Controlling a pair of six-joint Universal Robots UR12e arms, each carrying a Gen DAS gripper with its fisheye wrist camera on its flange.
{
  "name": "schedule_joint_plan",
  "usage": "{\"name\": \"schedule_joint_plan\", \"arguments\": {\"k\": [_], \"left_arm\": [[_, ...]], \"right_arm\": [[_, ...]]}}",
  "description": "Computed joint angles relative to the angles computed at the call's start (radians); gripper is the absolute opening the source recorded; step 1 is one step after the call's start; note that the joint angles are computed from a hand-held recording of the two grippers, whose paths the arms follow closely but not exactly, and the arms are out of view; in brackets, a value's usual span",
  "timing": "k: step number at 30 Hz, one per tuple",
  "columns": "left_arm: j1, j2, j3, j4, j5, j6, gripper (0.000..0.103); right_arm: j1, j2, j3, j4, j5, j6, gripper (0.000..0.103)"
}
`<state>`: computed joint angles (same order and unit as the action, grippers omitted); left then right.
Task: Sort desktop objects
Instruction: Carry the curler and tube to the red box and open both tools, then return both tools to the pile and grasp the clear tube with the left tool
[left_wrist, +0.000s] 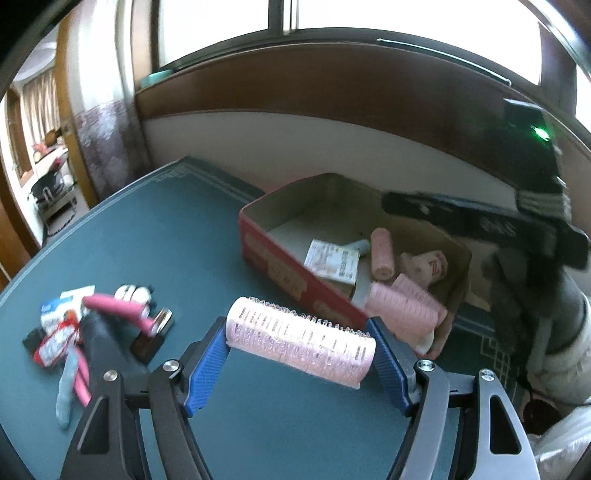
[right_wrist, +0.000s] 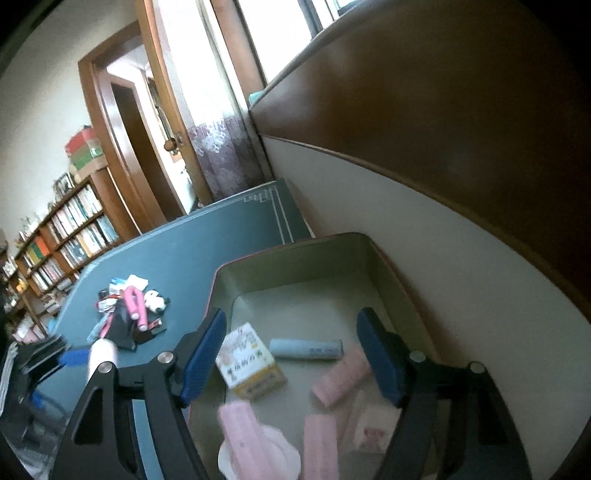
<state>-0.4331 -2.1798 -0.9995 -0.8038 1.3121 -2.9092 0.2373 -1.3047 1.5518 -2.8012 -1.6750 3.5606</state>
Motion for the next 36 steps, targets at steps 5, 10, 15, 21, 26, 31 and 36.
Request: {"name": "schedule_joint_plan", "arguments": {"k": [5,10,15,21,26,31,36], "left_arm": [[-0.012,-0.062,0.107,-0.048,-0.022,0.009,0.075],[-0.03,-0.131,0.222,-0.086,-0.014,0.033,0.075],[-0.046,-0.219,0.377,-0.12,-0.006,0.04,0.075],[-0.049,-0.318,0.549,-0.168,0.005,-0.01,0.087],[-0.034,-0.297,0.508,-0.161,0.01,-0.06,0.087],[-0.012,-0.252,0.429,-0.125,0.014,-0.125,0.087],[0.021,-0.176,0.296,-0.053,-0.007,-0.237,0.087]], "right_arm": [[-0.005,-0.032,0.052,-0.055,0.02,0.016,0.077],[-0.01,-0.051,0.083,-0.09,0.029,0.02,0.077],[-0.008,-0.057,0.096,-0.117,0.022,0.021,0.077],[0.011,-0.052,0.09,-0.104,-0.052,0.003,0.076],[0.01,-0.052,0.09,-0.108,-0.034,0.004,0.077],[0.019,-0.047,0.08,-0.105,-0.027,-0.006,0.077],[0.035,-0.041,0.065,-0.102,-0.019,-0.017,0.077]]}}
